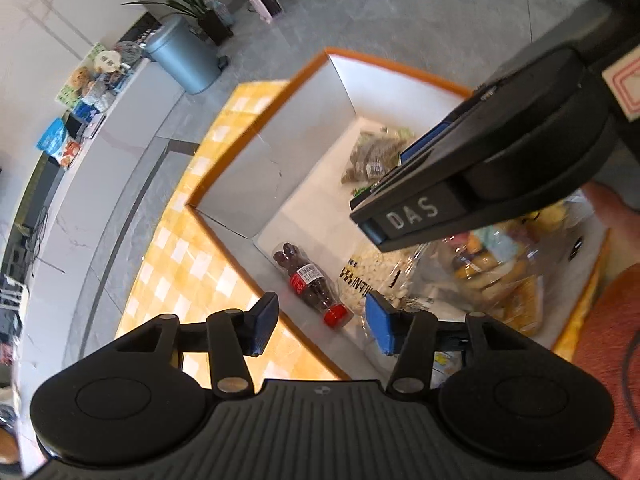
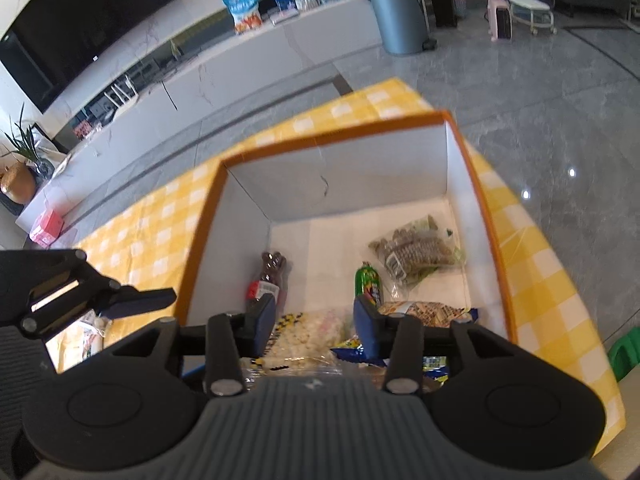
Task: Organize snacks
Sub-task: 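Carry the bottle and green snack into the orange box and open both tools, then withdraw both tools from the box and move over the breadstick pack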
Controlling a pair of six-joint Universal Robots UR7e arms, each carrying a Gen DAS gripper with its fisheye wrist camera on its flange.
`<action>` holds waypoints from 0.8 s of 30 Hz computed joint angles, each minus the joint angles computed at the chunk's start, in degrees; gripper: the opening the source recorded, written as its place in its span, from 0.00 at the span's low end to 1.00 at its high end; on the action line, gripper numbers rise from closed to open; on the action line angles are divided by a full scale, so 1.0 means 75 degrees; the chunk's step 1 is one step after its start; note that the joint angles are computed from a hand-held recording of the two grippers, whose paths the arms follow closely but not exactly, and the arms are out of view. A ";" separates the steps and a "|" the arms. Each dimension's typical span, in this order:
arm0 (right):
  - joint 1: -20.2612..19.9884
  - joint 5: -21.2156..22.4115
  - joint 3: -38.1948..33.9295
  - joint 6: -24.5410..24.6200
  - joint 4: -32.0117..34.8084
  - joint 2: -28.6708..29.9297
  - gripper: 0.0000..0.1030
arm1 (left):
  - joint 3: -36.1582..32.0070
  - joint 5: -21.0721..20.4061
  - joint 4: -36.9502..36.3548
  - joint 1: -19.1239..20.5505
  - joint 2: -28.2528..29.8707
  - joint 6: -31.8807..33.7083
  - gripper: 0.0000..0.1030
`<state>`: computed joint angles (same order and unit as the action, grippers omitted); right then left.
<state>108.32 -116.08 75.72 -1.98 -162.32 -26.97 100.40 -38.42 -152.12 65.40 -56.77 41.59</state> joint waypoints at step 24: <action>0.1208 0.0293 0.2766 -0.0904 -0.6400 0.0025 0.53 | 0.3251 -0.0798 -0.5187 -0.0131 -0.2880 -0.2481 0.61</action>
<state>117.38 -113.88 96.46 -8.76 -210.32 -26.78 124.78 -44.40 -191.02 64.42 -78.37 22.98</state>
